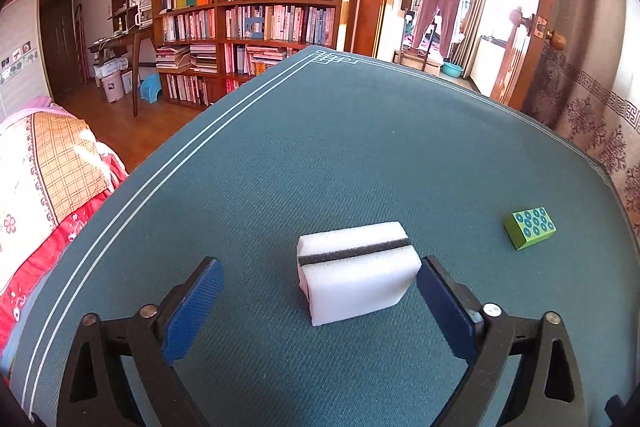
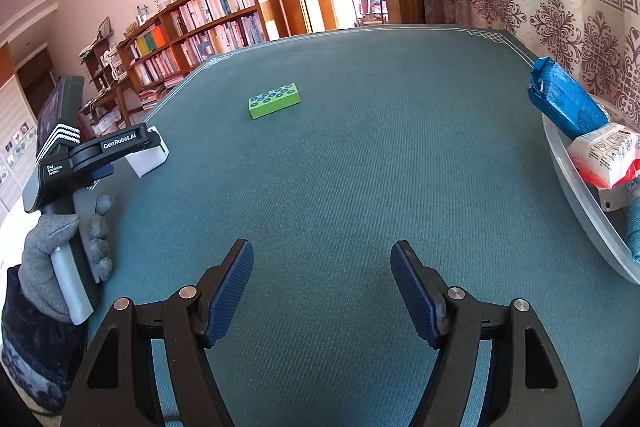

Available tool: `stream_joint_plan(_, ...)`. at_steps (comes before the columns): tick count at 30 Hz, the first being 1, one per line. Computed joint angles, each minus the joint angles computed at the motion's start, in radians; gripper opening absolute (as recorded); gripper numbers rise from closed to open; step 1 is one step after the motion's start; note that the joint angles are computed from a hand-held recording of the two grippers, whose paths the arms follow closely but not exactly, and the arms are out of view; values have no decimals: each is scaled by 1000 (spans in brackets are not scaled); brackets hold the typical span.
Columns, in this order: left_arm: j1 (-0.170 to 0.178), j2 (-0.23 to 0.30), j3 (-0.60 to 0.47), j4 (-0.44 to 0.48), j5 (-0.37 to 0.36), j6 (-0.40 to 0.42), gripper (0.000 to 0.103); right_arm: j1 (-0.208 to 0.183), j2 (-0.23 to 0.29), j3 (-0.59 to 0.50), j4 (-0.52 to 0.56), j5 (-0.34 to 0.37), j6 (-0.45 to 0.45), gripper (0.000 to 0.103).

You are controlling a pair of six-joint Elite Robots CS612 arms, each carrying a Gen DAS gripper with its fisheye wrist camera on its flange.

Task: Organize objects
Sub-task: 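Grasp the white sponge eraser with the left gripper, then grasp the green dotted block with the right gripper while the left holds the sponge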

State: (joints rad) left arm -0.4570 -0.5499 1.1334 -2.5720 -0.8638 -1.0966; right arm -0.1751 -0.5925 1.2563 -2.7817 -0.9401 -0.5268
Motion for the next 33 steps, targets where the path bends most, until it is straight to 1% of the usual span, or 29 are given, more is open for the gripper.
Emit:
stream_joint_plan(1, 4, 0, 1, -9, -20, 13, 81, 3, -1, 0, 1, -1, -14, 73)
stream_joint_plan(2, 8, 2, 3, -34, -49, 33, 73, 6, -4, 2, -2, 0, -26, 73)
stream_joint_plan(4, 12, 3, 6, -67, -77, 56, 66, 12, -7, 2, -1, 8, -49, 73)
stream_joint_plan(7, 8, 2, 12, -92, -80, 84, 56, 21, -4, -18, 37, 23, -76, 72)
stream_joint_plan(10, 6, 0, 11, -80, -70, 85, 55, 33, 12, -54, 66, 17, -82, 73)
stream_joint_plan(12, 4, -4, 18, -79, -62, 70, 55, 43, 30, -91, 86, 3, -73, 73)
stream_joint_plan(17, -1, -11, 28, -75, -37, 44, 55, 70, 101, -235, 181, -16, -22, 73)
stream_joint_plan(23, -7, -12, 28, -70, -11, 42, 55, 106, 178, -389, 220, -40, 12, 73)
stream_joint_plan(28, -4, -14, 31, -58, -25, 25, 55, 127, 223, -485, 251, -43, -7, 73)
stream_joint_plan(33, -4, -15, 33, -62, -29, 26, 55, 147, 267, -573, 288, -75, -25, 73)
